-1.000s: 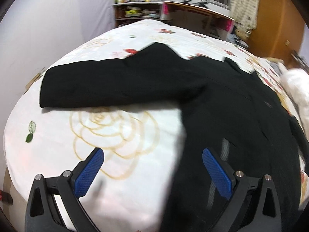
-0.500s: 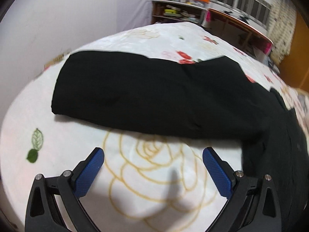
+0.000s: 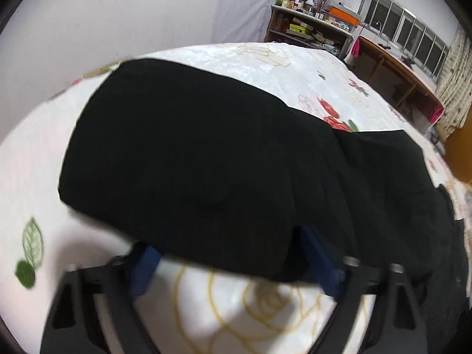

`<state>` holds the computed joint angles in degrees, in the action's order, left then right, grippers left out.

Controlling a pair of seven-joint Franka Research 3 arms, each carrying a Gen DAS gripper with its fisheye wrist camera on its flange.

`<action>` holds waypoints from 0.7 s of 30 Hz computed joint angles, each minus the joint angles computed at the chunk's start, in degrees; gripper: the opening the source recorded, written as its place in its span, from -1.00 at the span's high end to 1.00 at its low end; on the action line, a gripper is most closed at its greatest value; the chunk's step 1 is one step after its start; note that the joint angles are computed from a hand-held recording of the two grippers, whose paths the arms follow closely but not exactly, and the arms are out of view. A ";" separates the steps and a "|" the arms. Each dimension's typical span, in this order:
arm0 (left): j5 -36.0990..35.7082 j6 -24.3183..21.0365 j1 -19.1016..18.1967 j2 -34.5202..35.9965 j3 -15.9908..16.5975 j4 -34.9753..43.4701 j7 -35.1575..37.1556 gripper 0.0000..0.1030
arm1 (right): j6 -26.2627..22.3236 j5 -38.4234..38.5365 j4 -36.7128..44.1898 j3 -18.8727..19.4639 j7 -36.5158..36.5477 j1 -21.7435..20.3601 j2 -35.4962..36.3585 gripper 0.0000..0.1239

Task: Fold large clothes
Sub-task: 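Move the left tool to the sleeve nearest it and grasp the cuff, then carry the sleeve across the coat body with the left tool and release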

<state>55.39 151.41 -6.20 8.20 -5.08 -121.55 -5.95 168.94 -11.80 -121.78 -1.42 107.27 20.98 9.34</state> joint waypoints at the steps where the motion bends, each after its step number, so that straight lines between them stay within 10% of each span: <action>1: 0.31 -0.13 -0.04 0.17 0.04 0.20 0.10 -0.23 | -0.08 -0.02 0.18 -0.08 0.06 -0.01 0.23 -0.40; 7: 0.88 -0.35 -0.38 0.21 -0.12 1.13 3.65 0.53 | -0.71 0.13 0.10 -0.44 0.18 -0.12 0.23 -0.40; 21: 4.12 -6.15 -3.85 -2.66 -3.49 8.14 9.03 0.71 | -3.36 -23.84 -2.04 -2.33 20.80 -1.95 -4.29 -0.40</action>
